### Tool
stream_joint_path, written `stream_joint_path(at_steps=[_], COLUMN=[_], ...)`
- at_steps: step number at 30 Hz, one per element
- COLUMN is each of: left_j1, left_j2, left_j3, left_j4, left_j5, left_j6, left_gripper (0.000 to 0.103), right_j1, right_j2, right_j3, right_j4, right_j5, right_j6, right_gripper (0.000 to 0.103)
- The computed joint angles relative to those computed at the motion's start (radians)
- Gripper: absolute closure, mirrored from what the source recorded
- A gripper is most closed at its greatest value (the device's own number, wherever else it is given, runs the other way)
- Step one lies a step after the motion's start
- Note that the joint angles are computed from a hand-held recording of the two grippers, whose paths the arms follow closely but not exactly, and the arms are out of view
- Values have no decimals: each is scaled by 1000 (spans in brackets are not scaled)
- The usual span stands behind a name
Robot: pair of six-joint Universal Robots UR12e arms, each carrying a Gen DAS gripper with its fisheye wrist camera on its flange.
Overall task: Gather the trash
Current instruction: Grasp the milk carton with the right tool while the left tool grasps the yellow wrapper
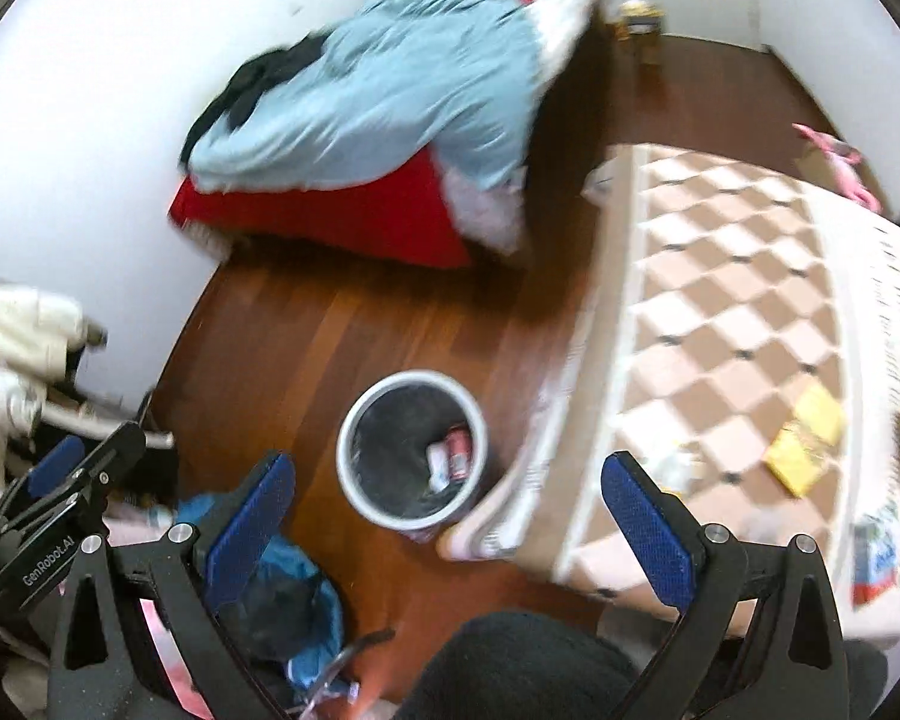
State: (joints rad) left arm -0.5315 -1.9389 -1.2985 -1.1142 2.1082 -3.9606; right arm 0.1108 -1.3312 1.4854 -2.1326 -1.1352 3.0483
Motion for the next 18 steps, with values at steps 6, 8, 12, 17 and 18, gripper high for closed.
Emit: stream_joint_path(at_steps=[6, 8, 12, 17, 18], left_j1=[-30, -36, -32, -28, -27], left_j2=[-166, -222, -321, -394, -408], left_j3=[159, 220, 312, 381, 395], left_j4=[-4, -43, -99, -130, -136], left_j5=[-153, -196, -321, -385, -389], left_j6=[130, 158, 192, 192, 192], left_gripper=[7, 7, 7, 8, 9], right_j1=[-121, -164, -237, -296, -304], right_j2=[-50, -52, -47, -20, -13], right_j3=[69, 86, 122, 144, 144], right_j4=[-19, -8, 19, 65, 75], right_j5=[-79, -119, -200, -269, -276], right_j6=[66, 83, 111, 116, 112], right_gripper=[0, 0, 0, 0, 0])
